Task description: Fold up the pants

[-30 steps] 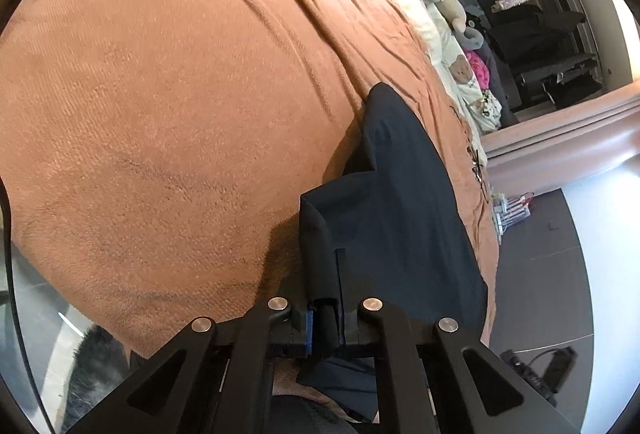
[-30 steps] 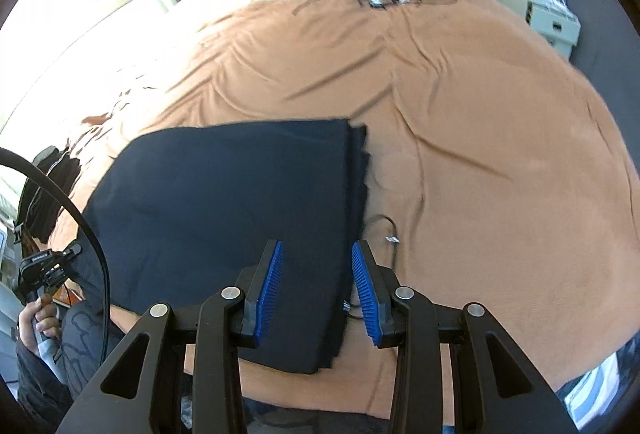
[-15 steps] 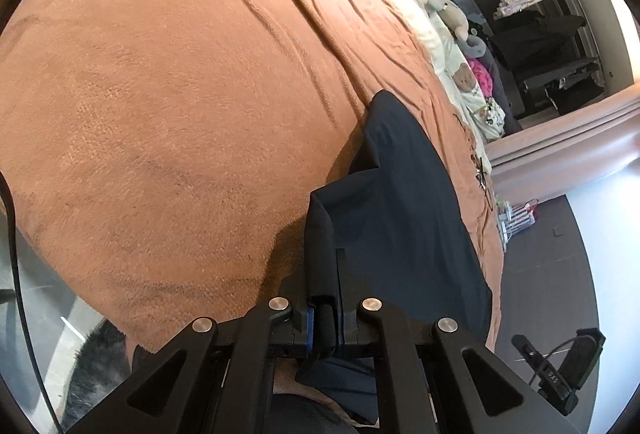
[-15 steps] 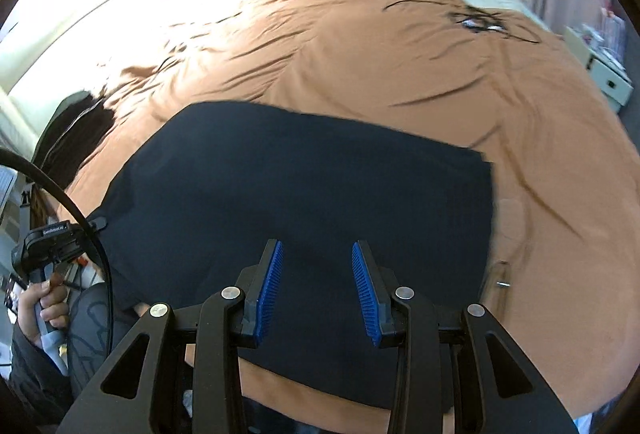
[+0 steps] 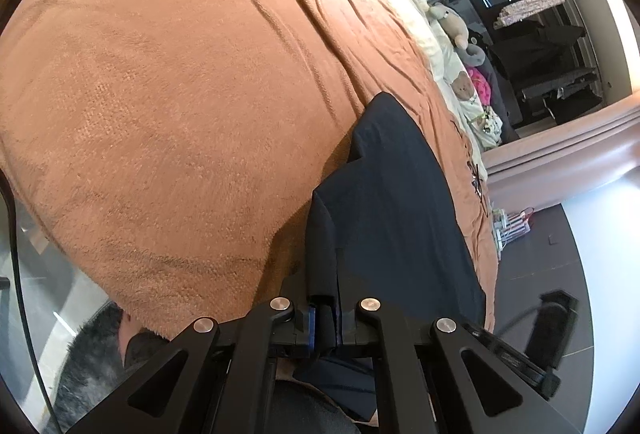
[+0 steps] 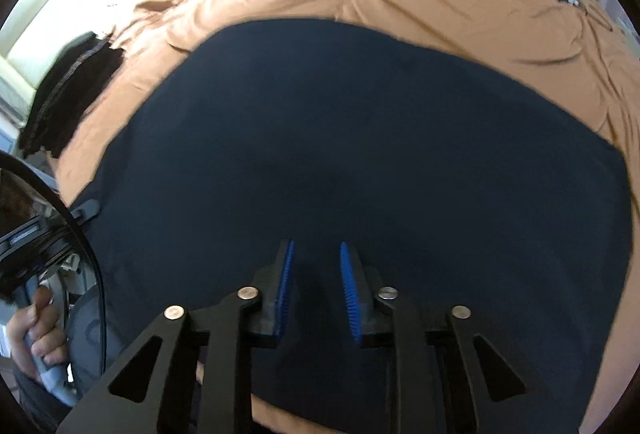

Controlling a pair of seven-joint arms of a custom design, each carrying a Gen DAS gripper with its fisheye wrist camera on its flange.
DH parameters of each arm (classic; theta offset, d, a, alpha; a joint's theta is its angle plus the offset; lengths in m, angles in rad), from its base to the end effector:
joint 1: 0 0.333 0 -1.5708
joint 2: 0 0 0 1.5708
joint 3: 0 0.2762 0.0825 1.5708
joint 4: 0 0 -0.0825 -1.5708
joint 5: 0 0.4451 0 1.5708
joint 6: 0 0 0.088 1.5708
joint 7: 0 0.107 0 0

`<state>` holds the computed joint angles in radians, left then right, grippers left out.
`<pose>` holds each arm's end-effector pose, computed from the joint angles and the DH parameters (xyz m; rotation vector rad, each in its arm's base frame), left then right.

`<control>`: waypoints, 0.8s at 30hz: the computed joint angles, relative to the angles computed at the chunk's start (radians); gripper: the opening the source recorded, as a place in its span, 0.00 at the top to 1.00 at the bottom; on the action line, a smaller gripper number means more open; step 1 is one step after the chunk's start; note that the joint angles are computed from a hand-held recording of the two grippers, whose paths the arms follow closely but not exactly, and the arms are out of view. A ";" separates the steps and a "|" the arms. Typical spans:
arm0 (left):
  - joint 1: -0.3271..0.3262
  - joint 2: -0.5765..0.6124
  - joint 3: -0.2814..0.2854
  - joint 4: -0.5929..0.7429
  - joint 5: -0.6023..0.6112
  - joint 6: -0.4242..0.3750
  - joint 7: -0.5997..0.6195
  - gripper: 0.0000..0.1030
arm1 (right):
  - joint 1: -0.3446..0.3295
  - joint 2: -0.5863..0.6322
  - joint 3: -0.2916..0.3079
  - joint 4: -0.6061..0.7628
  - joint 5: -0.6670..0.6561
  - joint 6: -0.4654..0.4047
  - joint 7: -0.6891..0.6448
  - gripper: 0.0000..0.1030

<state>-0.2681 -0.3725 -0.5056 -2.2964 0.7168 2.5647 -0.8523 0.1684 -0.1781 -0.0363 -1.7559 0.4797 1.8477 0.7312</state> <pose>0.3893 -0.4079 0.4788 -2.6627 0.6081 -1.2915 0.5816 0.1124 0.6282 -2.4484 0.8514 -0.0506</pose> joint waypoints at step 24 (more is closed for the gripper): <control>-0.011 0.006 -0.001 -0.001 -0.002 -0.015 -0.056 0.94 | -0.001 0.507 0.109 0.611 -0.109 0.054 0.247 0.93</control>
